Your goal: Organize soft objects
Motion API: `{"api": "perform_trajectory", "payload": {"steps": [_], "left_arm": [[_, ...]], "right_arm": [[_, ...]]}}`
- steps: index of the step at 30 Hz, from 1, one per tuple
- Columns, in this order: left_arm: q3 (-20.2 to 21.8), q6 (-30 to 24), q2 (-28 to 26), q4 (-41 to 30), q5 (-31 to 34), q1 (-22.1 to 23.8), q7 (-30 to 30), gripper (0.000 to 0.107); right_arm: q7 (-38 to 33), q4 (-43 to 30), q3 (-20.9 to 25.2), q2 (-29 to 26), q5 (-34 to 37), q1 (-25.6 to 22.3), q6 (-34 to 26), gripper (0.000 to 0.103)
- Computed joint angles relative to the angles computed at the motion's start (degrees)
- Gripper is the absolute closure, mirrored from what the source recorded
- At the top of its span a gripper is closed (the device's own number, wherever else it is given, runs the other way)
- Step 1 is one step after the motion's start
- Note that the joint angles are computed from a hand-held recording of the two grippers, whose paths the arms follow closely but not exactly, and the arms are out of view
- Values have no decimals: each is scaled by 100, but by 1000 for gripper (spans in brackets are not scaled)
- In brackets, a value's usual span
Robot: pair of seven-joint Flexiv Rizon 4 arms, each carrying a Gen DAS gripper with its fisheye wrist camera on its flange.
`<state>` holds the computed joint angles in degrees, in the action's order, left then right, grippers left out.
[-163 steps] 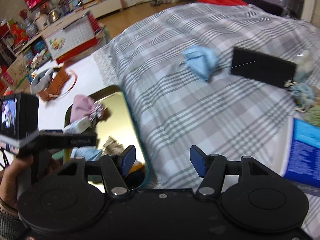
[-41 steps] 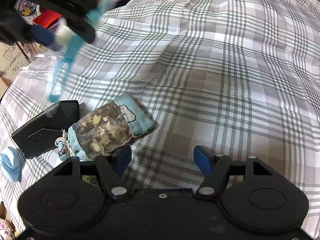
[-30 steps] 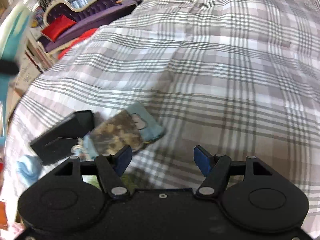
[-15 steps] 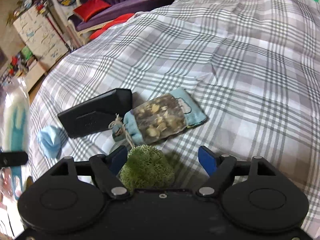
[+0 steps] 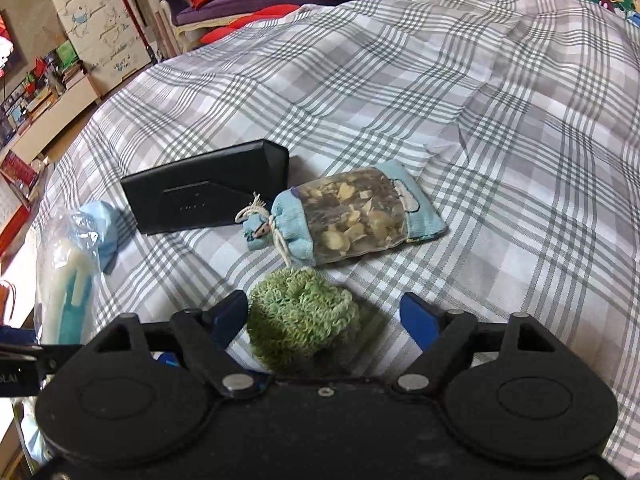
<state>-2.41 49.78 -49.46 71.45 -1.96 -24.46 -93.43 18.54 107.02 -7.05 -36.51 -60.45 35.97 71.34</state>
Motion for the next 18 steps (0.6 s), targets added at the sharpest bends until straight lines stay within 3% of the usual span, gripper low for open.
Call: {"api": "perform_trajectory", "payload": {"steps": [3,7,14,18], "left_arm": [[0,111,72,212,-17,47,-31,62],[-1,178,121,410,-77,116,-114,62],[19,277,179,653,-126,177,-266,62],[16,350,209,749,-139,198,-344,62]], "right_arm": [[-136,3,60,-28,47,-109,316,46],[94,45,-176,-11,-96,50,424,49],[1505,227,-629,184,-1244,159,545,50],[2197,302,-605,346,-1793,94,214,50]]}}
